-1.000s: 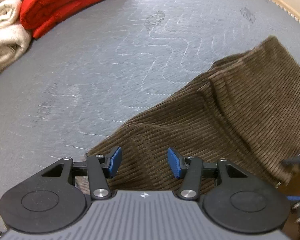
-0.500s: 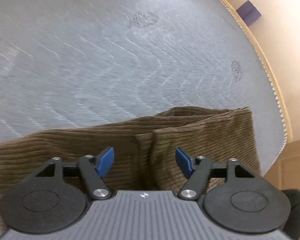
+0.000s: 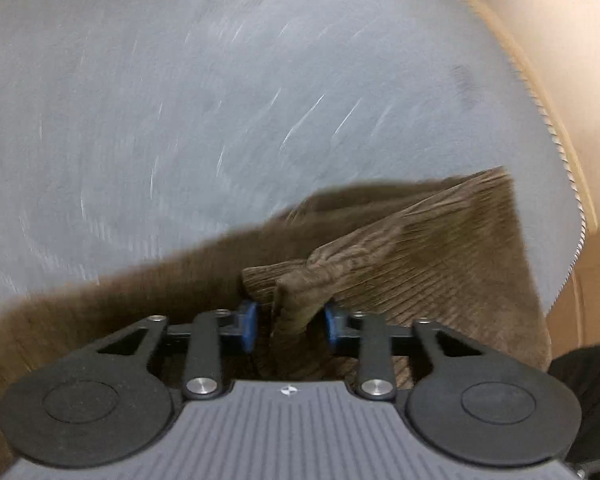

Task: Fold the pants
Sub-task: 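Fold the pants over with the left gripper while the right gripper grasps the folded edge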

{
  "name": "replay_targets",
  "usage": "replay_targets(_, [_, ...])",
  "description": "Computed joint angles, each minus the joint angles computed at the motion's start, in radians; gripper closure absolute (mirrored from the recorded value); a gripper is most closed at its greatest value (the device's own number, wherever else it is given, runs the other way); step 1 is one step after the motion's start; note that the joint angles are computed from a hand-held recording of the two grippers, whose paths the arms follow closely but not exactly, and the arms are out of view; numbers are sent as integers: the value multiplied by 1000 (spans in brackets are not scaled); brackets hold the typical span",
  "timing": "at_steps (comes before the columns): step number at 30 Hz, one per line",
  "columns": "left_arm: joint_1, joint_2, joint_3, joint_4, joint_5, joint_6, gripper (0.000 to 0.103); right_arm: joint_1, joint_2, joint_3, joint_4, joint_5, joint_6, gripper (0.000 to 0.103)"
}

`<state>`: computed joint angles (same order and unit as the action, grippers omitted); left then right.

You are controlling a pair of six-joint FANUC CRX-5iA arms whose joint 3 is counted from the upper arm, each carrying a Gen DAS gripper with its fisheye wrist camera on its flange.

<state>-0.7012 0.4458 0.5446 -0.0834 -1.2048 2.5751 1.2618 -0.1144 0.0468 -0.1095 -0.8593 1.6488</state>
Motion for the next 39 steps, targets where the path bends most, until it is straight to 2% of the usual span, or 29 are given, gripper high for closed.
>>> replay_targets(2, [-11, -42, -22, -46, 33, 14, 75, -8, 6, 20, -45, -31, 38, 79])
replay_targets(4, [-15, -54, -27, -58, 13, 22, 75, -26, 30, 69, -99, -106, 75, 77])
replay_targets(5, [-16, -44, -16, -56, -21, 24, 74, -39, 64, 108, -139, -187, 68, 76])
replay_targets(6, [-23, -26, 13, -74, -70, 27, 69, -42, 76, 118, -137, -221, 49, 76])
replay_targets(8, [-65, 36, 141, -190, -232, 40, 65, -40, 69, 104, -101, -213, -26, 74])
replay_targets(9, [-77, 49, 173, -225, -273, 33, 59, -46, 61, 96, -85, -197, -75, 73])
replay_targets(10, [-80, 42, 168, -236, -270, 36, 59, -58, 50, 88, -69, -177, -134, 65])
replay_targets(11, [-80, 28, 149, -236, -252, 51, 59, -66, 36, 71, -41, -151, -195, 54])
replay_targets(14, [-91, 2, 128, -252, -218, 62, 59, -57, -2, -22, 202, -86, -489, 44])
replay_targets(16, [-101, 0, 130, -255, -194, 51, 59, -58, -7, -70, 373, -129, -694, 41])
replay_targets(18, [-108, 10, 149, -251, -186, 23, 59, -76, 16, -76, 465, -236, -835, 39])
replay_targets(19, [-113, 21, 170, -255, -195, 9, 59, -74, 24, -60, 470, -260, -855, 39])
replay_targets(21, [-124, 37, 197, -261, -208, -6, 58, -128, 49, -45, 449, -379, -961, 39])
replay_targets(22, [-127, 46, 210, -260, -213, -12, 58, -128, 49, -45, 449, -379, -961, 39])
replay_targets(24, [-133, 73, 249, -265, -231, -22, 58, -185, 53, -25, 361, -408, -1016, 38])
replay_targets(25, [-136, 80, 261, -268, -239, -25, 58, -219, 47, -26, 303, -392, -1047, 36])
replay_targets(28, [-148, 80, 270, -282, -246, -27, 57, -248, 48, -17, 247, -384, -1021, 32])
replay_targets(31, [-160, 76, 274, -297, -249, -23, 56, -255, 57, -11, 228, -385, -1023, 35])
replay_targets(33, [-167, 80, 284, -304, -262, -28, 56, -238, 48, -21, 248, -395, -1045, 43])
replay_targets(35, [-174, 76, 284, -311, -264, -28, 56, -213, 36, -37, 295, -389, -1051, 65])
replay_targets(37, [-179, 59, 265, -308, -240, -10, 48, -188, 26, -42, 337, -371, -1063, 72])
replay_targets(38, [-180, 42, 242, -306, -206, 19, 37, -188, 26, -42, 337, -371, -1063, 73])
replay_targets(39, [-183, 20, 213, -309, -163, 54, 27, -158, 23, -48, 389, -369, -1084, 74])
